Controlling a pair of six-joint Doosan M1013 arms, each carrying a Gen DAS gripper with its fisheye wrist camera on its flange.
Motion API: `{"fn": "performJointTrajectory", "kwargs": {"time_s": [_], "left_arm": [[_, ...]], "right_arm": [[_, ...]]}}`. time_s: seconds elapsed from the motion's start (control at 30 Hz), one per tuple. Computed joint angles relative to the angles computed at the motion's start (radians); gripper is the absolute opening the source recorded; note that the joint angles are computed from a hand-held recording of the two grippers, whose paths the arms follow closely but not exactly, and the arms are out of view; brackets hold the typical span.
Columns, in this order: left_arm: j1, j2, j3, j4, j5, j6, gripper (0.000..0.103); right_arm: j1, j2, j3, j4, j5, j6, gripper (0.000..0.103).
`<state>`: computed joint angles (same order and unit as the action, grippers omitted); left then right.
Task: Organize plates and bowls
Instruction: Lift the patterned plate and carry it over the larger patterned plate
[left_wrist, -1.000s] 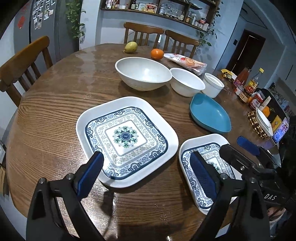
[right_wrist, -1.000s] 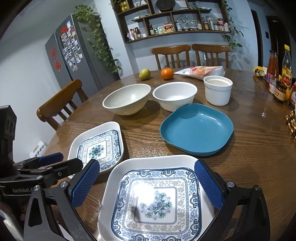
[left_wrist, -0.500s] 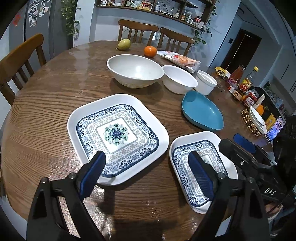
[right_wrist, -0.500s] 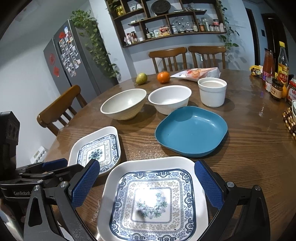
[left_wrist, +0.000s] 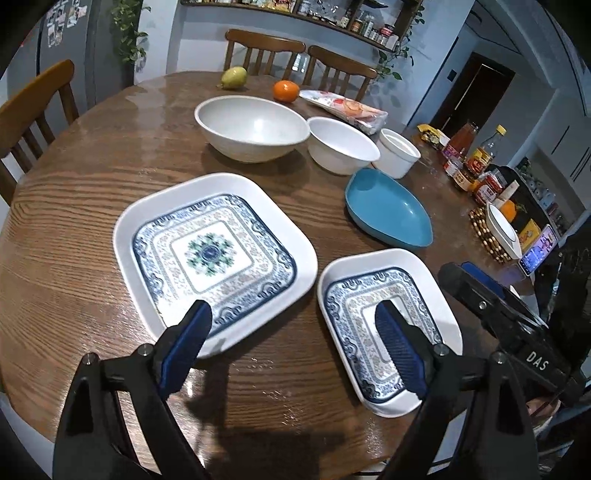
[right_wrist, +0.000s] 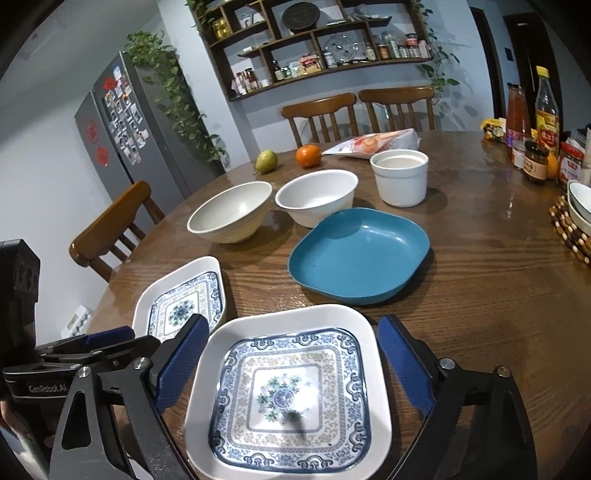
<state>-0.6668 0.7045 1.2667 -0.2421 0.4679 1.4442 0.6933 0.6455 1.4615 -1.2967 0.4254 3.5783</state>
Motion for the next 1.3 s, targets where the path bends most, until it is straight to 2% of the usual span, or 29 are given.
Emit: {"fn": "performJointTrajectory", "kwargs": {"time_s": [0.17, 0.27, 0.57, 0.77, 0.93, 1.17, 1.3], "left_arm": [[-0.003, 0.005, -0.006, -0.053, 0.025, 0.043, 0.089], [-0.006, 0.005, -0.005, -0.079, 0.028, 0.081, 0.089], [-0.016, 0.026, -0.033, -0.085, 0.081, 0.098, 0.089], [-0.019, 0.043, -0.058, -0.093, 0.129, 0.111, 0.089], [-0.020, 0.057, -0.078, -0.089, 0.165, 0.107, 0.089], [-0.020, 0.069, -0.095, -0.105, 0.201, 0.116, 0.089], [-0.022, 0.069, -0.095, -0.097, 0.196, 0.110, 0.089]], "right_arm": [[-0.001, -0.005, 0.010, 0.074, 0.006, -0.041, 0.081], [-0.003, -0.011, 0.024, 0.093, 0.002, -0.036, 0.079], [-0.010, -0.030, 0.072, 0.110, -0.019, 0.029, 0.079], [-0.013, -0.030, 0.075, 0.170, -0.023, -0.018, 0.079], [-0.022, -0.028, 0.079, 0.224, -0.056, -0.050, 0.079], [-0.024, -0.022, 0.075, 0.271, -0.067, -0.089, 0.079], [-0.027, -0.019, 0.074, 0.304, -0.073, -0.120, 0.079]]}}
